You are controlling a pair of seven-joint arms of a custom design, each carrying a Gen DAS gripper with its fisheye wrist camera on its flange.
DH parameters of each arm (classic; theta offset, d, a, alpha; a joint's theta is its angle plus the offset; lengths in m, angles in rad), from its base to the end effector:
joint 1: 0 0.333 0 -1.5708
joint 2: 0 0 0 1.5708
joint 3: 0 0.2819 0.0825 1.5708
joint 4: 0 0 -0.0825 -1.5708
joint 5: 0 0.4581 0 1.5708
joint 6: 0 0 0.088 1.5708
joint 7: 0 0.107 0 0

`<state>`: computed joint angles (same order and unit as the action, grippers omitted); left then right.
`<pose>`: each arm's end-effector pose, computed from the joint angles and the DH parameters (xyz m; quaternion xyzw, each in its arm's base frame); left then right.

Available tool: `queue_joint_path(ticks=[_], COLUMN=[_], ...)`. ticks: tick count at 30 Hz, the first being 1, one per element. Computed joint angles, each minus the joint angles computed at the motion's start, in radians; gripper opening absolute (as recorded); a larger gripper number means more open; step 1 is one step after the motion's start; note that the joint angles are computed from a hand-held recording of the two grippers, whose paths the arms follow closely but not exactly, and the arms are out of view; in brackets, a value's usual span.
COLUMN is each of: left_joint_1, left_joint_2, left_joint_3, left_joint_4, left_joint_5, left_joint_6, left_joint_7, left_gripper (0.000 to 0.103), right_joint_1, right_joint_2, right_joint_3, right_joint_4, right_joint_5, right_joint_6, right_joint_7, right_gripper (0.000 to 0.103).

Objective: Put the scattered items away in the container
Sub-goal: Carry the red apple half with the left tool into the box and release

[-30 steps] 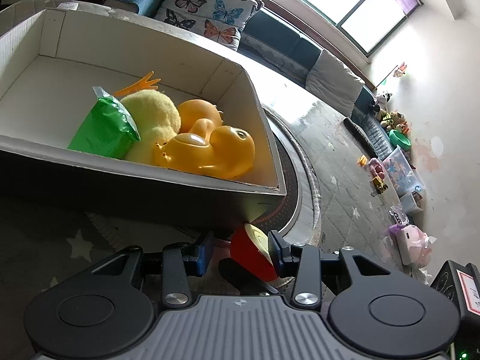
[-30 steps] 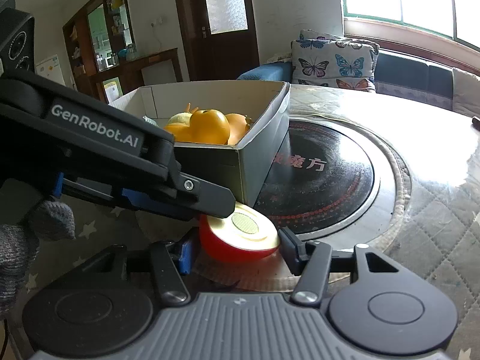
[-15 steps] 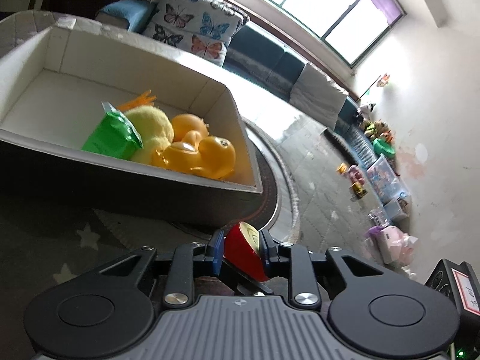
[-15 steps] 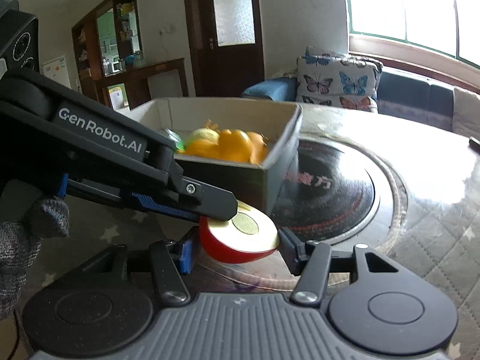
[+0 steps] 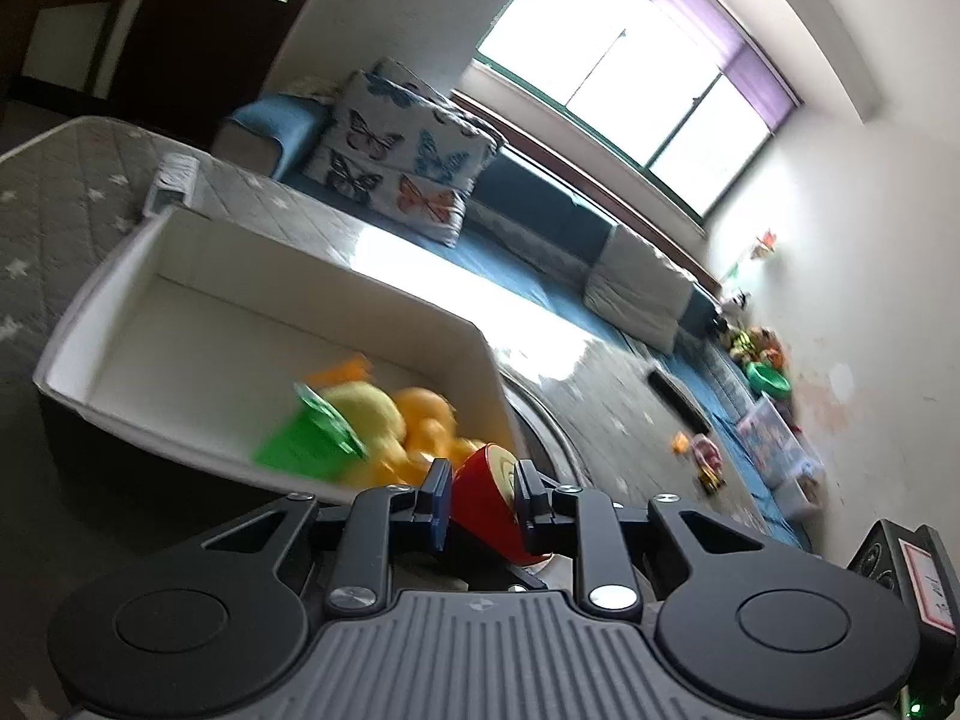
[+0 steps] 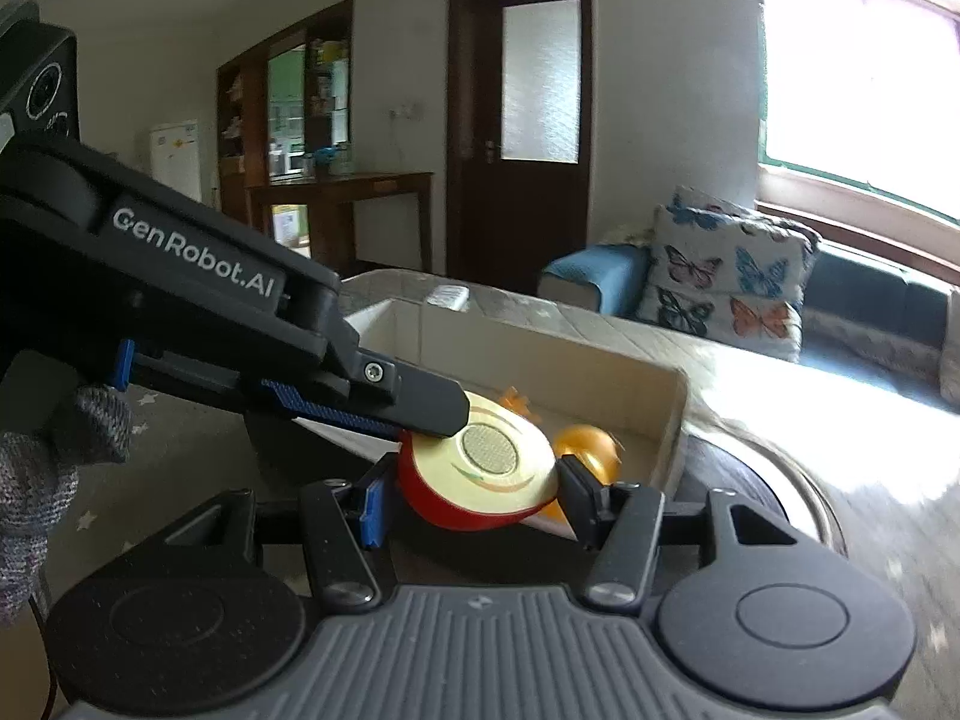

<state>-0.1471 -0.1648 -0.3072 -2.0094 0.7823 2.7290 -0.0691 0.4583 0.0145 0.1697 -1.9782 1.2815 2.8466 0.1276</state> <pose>0.5559 -0.3111 0.5635 -0.7652 0.4135 -0.4521 0.1979 0.5651 0.3470 0.4628 -0.8176 0.2545 -0.1620 0.4903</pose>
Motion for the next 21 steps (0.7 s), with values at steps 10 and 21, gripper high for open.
queue_joint_path(ticks=[10,21], left_joint_1=[0.054,0.108], left_joint_2=[-0.046,-0.083], left_joint_3=[0.019,0.007], left_joint_4=[-0.066,-0.137], left_joint_5=[-0.031,-0.056], left_joint_6=[0.03,0.073], left_joint_7=[-0.015,-0.043], left_gripper=[0.024,0.025], right_joint_1=[-0.009,-0.037], right_joint_2=[0.139,0.209], right_joint_3=[0.055,0.117], right_joint_4=[0.143,0.19], right_joint_5=[-0.129,-0.224], right_joint_6=[-0.005,0.021], right_joint_7=[0.108,0.158], right_gripper=[0.056,0.057])
